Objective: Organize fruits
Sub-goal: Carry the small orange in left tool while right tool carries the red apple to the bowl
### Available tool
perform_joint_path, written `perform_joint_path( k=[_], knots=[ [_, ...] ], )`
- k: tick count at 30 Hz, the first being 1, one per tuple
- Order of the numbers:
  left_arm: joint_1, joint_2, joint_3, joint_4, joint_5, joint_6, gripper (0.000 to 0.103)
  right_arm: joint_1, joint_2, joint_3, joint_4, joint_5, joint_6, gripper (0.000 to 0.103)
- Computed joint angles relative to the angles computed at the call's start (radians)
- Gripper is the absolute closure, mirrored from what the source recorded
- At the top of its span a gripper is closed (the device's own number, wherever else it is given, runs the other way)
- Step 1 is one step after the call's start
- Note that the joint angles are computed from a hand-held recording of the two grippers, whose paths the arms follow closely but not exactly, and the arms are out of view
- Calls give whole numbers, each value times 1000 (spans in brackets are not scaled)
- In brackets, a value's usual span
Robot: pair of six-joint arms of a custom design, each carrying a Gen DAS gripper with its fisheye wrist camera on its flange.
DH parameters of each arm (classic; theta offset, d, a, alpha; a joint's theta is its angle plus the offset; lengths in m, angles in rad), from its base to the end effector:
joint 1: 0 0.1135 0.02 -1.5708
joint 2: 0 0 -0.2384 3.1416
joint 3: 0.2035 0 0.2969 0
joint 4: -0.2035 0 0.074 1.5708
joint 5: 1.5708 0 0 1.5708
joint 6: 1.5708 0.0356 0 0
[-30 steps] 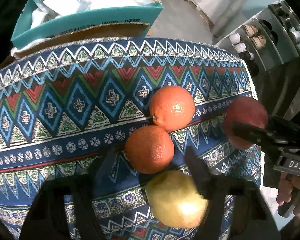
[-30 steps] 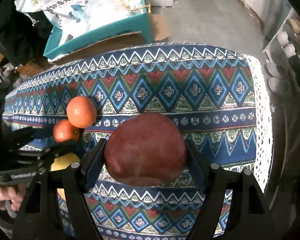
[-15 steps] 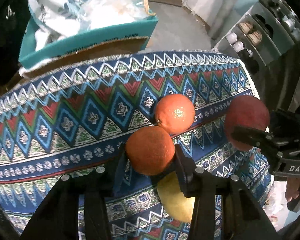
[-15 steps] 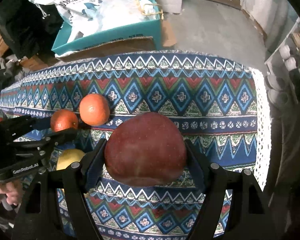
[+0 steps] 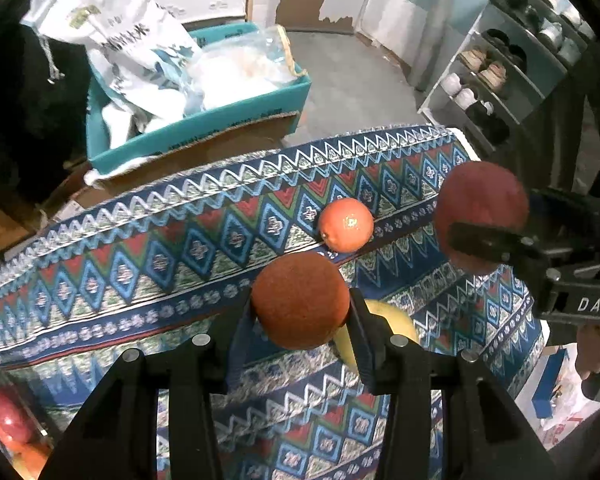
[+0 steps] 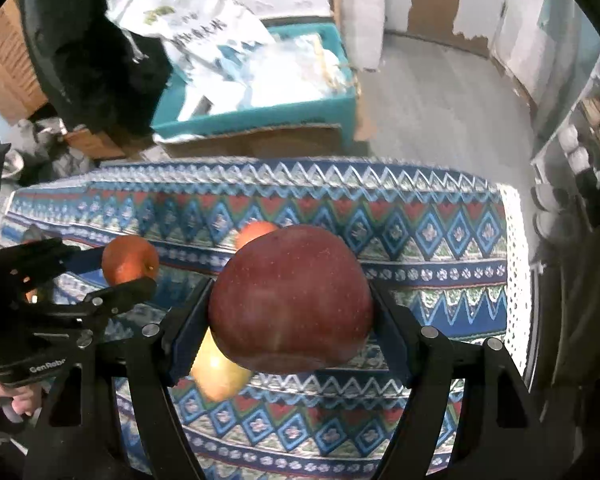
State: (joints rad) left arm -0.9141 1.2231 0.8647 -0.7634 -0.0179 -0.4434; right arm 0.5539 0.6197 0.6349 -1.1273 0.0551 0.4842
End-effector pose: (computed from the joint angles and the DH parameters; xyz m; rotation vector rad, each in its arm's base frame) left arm 0.1713 -0.2211 0.1931 0.6373 2.6820 -0.3760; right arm 0.1407 0.0847 0.2182 -0.0769 2.7047 0.2486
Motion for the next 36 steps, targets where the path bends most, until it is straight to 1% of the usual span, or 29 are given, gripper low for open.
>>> perform_joint_path(
  k=[8,12,19,27,36],
  knots=[
    [-4,-220,-40,-144,-54,18,57,187,21,113,-38,103,115,28],
    [-19,-327,-44,-225,-81,18,57,305,63,186,-58,180,172,28],
    [-42,-488,-31,-371,-105,6,57,480,149,301,-75,270,264,28],
    [-82,-644,-12,-518,-141,-25,57,635,261,418,-66,347,324,28],
    [-60,-789,24,-667,-172,-23,57,750,381,518,-47,397,359,28]
  ],
)
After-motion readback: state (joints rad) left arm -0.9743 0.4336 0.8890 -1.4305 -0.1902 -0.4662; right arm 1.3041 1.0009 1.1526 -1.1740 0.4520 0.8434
